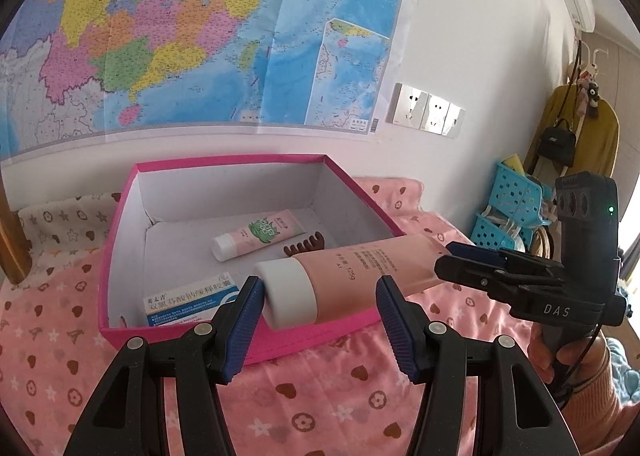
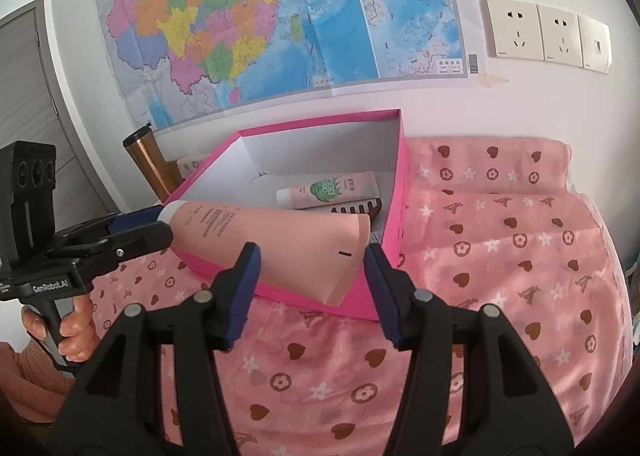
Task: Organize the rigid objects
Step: 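Carry the peach tube over the box and lower it inside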
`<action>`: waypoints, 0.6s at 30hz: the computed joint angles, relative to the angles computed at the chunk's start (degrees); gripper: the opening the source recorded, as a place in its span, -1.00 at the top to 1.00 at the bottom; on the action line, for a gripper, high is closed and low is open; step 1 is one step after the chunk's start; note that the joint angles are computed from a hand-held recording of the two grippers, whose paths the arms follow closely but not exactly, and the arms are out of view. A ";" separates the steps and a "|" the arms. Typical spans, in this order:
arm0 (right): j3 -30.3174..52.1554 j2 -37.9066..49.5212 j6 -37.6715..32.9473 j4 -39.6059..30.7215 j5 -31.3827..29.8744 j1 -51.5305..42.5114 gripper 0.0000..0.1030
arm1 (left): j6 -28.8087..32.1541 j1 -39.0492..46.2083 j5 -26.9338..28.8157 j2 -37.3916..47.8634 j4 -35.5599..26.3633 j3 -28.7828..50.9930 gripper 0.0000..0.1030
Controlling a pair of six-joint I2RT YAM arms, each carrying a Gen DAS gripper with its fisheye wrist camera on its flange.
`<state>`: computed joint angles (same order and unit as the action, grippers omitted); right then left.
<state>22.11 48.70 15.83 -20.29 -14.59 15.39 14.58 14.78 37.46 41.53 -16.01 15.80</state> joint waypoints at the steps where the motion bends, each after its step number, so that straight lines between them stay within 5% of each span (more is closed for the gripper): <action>1: 0.03 0.18 -0.04 0.14 0.00 0.00 -0.10 | 0.00 0.00 0.00 0.00 0.00 0.00 -0.13; 18: 2.07 6.47 -0.83 4.26 -0.73 -0.97 -0.10 | -2.72 -2.53 -3.62 6.93 7.61 1.21 -0.13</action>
